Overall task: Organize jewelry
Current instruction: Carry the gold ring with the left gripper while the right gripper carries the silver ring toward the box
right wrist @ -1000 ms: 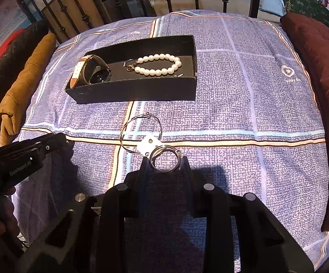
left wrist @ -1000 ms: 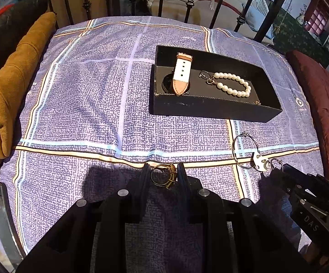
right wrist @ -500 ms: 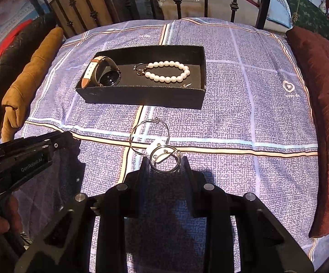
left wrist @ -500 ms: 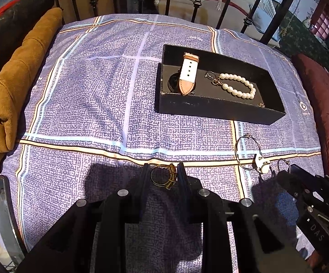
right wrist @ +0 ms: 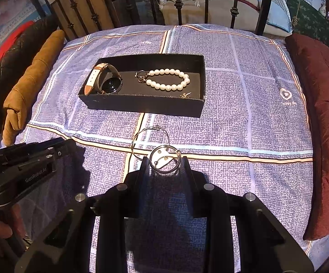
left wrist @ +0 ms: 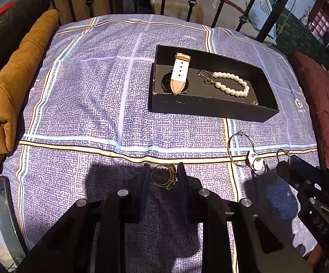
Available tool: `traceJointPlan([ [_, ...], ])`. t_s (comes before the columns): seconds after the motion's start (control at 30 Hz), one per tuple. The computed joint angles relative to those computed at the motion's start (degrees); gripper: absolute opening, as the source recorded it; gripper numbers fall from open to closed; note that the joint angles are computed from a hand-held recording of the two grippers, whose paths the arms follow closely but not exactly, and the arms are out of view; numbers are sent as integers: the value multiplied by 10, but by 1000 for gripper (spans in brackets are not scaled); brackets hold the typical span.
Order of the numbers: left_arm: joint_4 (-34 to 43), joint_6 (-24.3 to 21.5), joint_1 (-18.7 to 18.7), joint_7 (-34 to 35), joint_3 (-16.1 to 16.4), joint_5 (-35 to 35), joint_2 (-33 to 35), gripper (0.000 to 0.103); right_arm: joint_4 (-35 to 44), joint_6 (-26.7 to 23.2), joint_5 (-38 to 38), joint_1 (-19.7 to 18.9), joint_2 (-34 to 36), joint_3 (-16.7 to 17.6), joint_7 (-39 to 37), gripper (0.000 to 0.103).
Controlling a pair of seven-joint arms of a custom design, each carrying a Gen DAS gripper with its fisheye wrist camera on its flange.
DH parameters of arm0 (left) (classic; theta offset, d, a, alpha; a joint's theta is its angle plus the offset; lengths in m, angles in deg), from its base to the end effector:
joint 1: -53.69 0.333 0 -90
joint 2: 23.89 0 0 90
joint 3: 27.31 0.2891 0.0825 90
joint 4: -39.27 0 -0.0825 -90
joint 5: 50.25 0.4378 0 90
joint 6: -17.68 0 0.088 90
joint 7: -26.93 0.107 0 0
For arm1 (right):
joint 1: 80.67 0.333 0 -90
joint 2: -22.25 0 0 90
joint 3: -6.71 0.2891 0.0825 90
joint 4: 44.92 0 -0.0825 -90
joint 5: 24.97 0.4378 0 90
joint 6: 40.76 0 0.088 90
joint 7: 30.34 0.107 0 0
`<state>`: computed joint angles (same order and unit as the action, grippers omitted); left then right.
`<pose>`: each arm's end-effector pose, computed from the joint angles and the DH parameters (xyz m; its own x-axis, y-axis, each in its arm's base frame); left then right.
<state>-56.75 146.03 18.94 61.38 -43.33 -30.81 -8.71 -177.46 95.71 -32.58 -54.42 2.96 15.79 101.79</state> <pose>0.4667 -0.5334 0.4403 -0.0835 -0.9917 0.0981 -0.9314 0.0427 -0.3614 0.4406 0.3137 0.4703 -0.0124 -0.9919 -0.1261 -0.9156 0.0620 -0.3973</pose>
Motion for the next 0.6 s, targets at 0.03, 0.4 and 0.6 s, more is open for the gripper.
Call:
traceJointPlan([
  [0.03,3,-2,0,2,0,-1,2,23,0,0,-1,-1,-1,0,2,29],
  [0.4,30,-12,-5,20,0,0,9,23,-5,14,-14,-9,-19,2,30,29],
  [0.6,46,-18,-8,25,2,6,12,23,-6,26,-28,-15,-29,4,45,29],
])
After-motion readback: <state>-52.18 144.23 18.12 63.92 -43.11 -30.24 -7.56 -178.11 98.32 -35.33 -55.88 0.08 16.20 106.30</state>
